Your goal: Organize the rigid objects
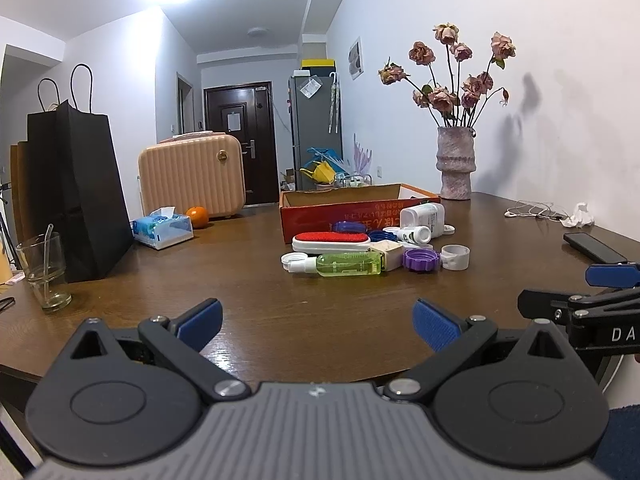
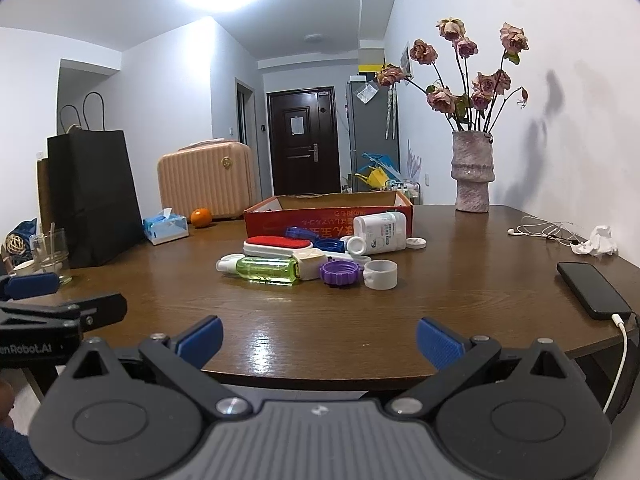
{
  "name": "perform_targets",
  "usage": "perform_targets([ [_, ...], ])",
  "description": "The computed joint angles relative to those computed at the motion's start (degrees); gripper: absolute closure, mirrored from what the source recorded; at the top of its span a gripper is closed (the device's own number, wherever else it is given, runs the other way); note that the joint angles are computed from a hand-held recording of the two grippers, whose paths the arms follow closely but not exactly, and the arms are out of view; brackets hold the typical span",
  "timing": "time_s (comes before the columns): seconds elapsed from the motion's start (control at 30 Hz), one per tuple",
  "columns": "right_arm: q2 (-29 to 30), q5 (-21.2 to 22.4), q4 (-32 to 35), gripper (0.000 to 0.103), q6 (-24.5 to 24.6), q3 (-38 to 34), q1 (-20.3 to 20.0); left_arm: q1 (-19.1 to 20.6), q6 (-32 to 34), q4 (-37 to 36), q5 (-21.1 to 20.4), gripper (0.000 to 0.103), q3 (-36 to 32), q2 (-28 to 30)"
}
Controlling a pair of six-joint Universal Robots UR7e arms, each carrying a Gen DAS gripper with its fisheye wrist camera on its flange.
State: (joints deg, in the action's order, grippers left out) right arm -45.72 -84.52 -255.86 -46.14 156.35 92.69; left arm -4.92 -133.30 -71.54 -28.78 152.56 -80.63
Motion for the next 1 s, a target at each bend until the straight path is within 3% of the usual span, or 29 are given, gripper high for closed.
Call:
perform_targets([
  [0.33,0.4,-0.7,0.7,0.0,-0.3,-1.0,1.4,0.4,-0.7,1.6,0.0,0.0,-0.3,-1.2],
  [1.0,-0.3,-0.2,1.6,0.0,0.7,-0.9,-0.2,1.7,1.0,-1.0,1.4,0.0,-0.5,0.1],
])
